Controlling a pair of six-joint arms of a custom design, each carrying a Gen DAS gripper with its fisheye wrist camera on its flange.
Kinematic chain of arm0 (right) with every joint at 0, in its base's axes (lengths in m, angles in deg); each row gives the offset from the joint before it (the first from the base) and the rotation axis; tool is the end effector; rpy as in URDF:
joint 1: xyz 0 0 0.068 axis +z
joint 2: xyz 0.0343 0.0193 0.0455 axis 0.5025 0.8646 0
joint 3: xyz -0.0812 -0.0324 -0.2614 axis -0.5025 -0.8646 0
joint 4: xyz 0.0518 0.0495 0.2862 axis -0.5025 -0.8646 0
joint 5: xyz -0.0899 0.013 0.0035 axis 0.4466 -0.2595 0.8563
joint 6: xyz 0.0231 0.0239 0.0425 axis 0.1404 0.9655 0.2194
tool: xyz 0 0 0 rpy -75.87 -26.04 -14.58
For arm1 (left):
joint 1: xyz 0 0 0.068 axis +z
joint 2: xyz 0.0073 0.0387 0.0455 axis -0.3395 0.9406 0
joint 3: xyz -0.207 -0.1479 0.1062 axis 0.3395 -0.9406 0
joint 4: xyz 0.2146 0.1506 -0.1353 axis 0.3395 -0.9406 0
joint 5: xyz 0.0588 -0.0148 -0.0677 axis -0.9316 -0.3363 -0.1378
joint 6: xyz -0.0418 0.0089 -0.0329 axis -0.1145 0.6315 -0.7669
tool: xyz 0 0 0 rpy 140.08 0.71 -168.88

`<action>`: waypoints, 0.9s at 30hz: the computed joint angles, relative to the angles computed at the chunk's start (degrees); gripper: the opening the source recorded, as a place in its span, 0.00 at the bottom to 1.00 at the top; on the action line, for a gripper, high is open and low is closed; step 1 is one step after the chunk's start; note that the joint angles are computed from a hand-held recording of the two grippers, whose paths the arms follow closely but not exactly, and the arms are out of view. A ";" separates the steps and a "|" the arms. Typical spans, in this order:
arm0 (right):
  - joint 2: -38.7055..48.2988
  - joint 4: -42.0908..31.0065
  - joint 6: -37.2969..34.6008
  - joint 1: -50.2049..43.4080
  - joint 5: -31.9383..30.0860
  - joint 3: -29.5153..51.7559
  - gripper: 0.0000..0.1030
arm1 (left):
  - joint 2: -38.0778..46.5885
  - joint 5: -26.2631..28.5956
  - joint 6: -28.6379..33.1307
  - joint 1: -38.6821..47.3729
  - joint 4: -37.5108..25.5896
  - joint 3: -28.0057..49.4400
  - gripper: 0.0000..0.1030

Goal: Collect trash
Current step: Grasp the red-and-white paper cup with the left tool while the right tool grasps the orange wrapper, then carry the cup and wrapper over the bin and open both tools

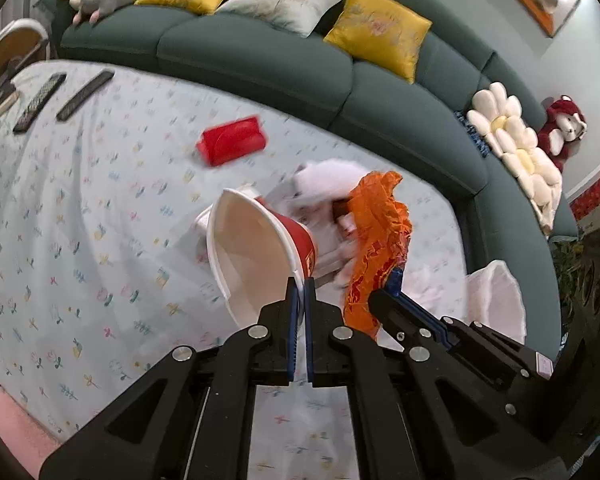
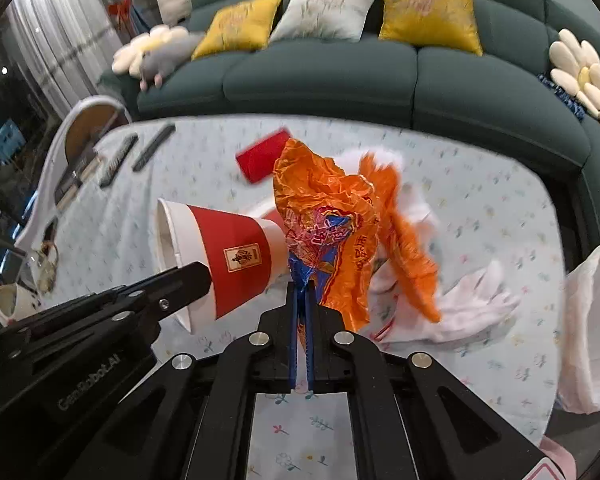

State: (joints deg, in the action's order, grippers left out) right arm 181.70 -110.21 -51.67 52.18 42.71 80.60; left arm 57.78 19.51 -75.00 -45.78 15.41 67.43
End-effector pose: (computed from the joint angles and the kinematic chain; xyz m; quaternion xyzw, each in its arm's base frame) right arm 0.3734 0.1655 0.2038 -0.3618 0.8829 0.1966 0.2257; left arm 0.2839 -0.1247 0.1961 -0.3518 0.8780 -0.0805 0.3143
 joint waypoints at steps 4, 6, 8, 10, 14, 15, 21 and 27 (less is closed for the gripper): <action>-2.02 -1.55 -0.35 -3.77 -2.81 2.22 0.03 | 1.36 -3.82 1.42 -2.75 -4.04 6.88 0.02; -2.75 -2.35 0.01 -6.09 -4.34 3.89 0.03 | 2.33 -5.23 2.41 -3.82 -5.50 10.16 0.02; -3.42 -2.88 -0.24 -8.58 -5.76 5.20 0.03 | 4.05 -6.73 3.64 -5.07 -6.90 14.31 0.02; -3.82 -3.39 -0.59 -10.87 -6.97 6.60 0.03 | 6.24 -7.99 5.06 -6.32 -8.03 18.68 0.02; -3.65 -4.66 -1.03 -16.16 -9.83 10.25 0.03 | 11.51 -9.92 8.26 -8.80 -10.09 27.86 0.02; -3.40 -5.01 -1.07 -17.57 -10.54 11.36 0.03 | 13.56 -10.28 9.27 -9.52 -10.71 31.09 0.02; -0.52 -7.01 -1.88 -25.34 -13.83 18.24 0.03 | 25.41 -11.15 13.97 -12.68 -14.37 48.83 0.02; 4.76 -8.78 -2.47 -32.08 -15.72 26.28 0.03 | 38.56 -10.35 18.29 -14.70 -19.61 68.51 0.02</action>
